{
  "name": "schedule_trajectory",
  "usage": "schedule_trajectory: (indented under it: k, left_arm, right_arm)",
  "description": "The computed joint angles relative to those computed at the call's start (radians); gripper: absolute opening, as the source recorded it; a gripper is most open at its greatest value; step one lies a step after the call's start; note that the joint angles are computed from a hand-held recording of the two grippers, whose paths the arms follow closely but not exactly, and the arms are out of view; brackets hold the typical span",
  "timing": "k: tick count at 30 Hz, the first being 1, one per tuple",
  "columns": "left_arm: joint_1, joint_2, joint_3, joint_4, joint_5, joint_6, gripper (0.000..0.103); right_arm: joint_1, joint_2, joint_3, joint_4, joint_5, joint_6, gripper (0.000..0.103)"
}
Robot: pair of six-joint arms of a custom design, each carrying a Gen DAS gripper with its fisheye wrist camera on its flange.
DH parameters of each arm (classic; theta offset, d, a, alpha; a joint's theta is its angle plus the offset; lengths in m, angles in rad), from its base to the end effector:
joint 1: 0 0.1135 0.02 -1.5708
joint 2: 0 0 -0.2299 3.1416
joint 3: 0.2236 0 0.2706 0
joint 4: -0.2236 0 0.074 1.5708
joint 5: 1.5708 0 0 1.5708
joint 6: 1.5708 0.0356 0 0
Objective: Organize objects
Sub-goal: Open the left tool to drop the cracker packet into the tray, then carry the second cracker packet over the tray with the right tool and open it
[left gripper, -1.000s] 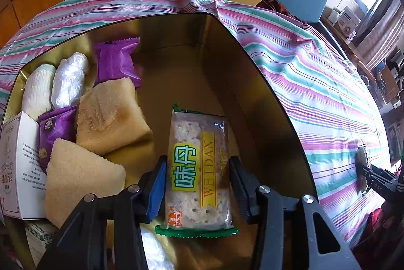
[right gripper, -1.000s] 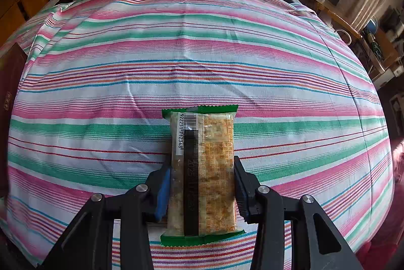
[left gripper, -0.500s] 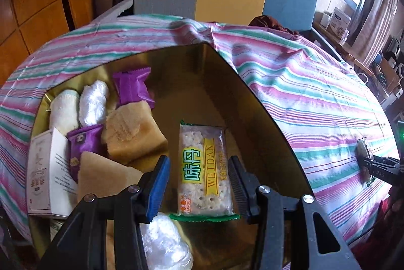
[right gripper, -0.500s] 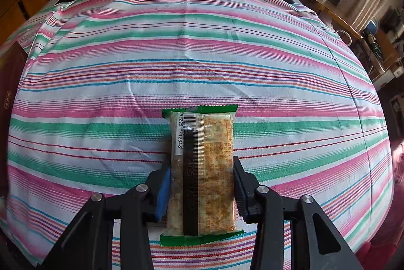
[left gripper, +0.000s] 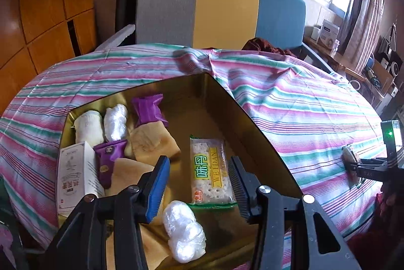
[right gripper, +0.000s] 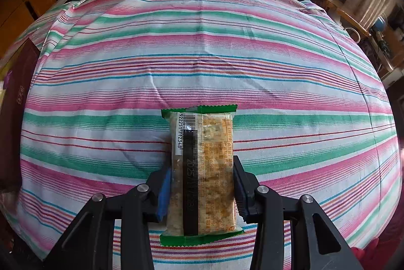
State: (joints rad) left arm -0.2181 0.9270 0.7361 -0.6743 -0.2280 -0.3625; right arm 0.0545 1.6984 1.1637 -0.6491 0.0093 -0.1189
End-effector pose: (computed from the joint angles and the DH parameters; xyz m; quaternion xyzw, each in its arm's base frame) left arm 0.2194 -0.0404 0.2235 -0.1064 0.9271 0.0040 0.3595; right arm 0.3477 0.0186 0.1572 -0.0841 0.9777 -0.0108 0.1920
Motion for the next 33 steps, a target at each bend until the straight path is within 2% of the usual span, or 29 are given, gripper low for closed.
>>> schedule_trajectory:
  k: [6, 12, 15, 21, 24, 29, 33]
  left_arm:
    - [0.012, -0.073, -0.016, -0.029, 0.004, 0.008, 0.049]
    - [0.057, -0.143, -0.032, -0.061, 0.022, 0.02, 0.05]
    - [0.098, -0.184, -0.045, -0.082, 0.043, 0.027, 0.055]
    - [0.215, -0.287, -0.074, -0.136, 0.097, 0.06, 0.055]
    - [0.301, -0.352, -0.089, -0.177, 0.135, 0.086, 0.056]
    - [0.457, -0.416, -0.106, -0.227, 0.208, 0.143, 0.06]
    - [0.54, -0.436, -0.123, -0.252, 0.254, 0.178, 0.061]
  right_arm:
    - [0.051, -0.048, -0.042, -0.01, -0.006, 0.038, 0.042]
    - [0.106, -0.071, -0.034, -0.03, -0.104, 0.131, 0.042]
    - [0.168, -0.083, 0.002, -0.038, -0.119, 0.164, 0.042]
    - [0.351, -0.063, 0.14, -0.068, -0.138, 0.181, 0.042]
    - [0.458, -0.007, 0.224, -0.066, -0.136, 0.196, 0.042]
    - [0.591, 0.162, 0.422, -0.094, -0.126, 0.196, 0.042]
    - [0.651, 0.347, 0.634, -0.151, -0.1, 0.205, 0.042]
